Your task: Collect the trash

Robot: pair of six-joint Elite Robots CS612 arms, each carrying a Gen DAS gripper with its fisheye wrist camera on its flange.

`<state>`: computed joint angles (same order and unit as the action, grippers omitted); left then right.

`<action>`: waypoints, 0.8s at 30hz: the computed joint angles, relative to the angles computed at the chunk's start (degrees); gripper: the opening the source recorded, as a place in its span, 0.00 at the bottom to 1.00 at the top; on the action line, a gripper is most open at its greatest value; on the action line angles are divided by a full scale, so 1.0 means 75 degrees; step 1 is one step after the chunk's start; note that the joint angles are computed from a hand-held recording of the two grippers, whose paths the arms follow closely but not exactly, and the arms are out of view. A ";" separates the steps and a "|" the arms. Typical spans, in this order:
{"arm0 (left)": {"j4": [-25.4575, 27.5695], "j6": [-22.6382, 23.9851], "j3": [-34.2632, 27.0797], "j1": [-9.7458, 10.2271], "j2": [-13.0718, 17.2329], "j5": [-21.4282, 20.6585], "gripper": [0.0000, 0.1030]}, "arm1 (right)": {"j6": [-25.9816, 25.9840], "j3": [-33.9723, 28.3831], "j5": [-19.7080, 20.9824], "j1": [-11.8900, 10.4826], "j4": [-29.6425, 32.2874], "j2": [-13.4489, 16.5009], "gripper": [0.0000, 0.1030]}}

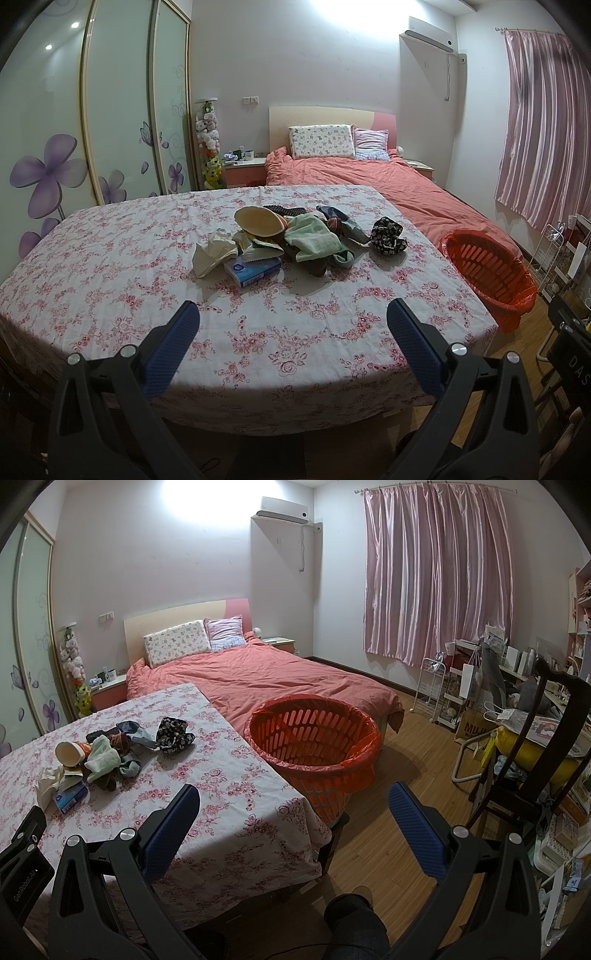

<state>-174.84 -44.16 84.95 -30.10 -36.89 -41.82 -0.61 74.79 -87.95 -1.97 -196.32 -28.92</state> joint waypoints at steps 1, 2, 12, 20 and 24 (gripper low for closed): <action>0.0000 0.0000 0.0000 0.0000 0.0000 0.0000 0.96 | 0.0000 -0.0002 -0.0001 0.0000 0.0003 0.0001 0.98; 0.0000 0.0000 0.0000 0.0000 0.0000 0.0000 0.96 | 0.0000 -0.0002 -0.0001 0.0000 0.0003 0.0001 0.98; 0.0054 -0.0034 0.0000 -0.0001 -0.0008 -0.0034 0.96 | -0.0028 -0.0005 -0.0004 0.0006 0.0027 0.0011 0.98; 0.0161 -0.0042 -0.0140 0.0055 0.0070 -0.0189 0.96 | -0.0050 -0.0043 -0.0014 0.0005 0.0162 0.0025 0.98; 0.0187 -0.0006 -0.0224 0.0113 0.0120 -0.0318 0.96 | -0.0070 -0.0219 -0.0057 0.0035 0.0387 0.0114 0.98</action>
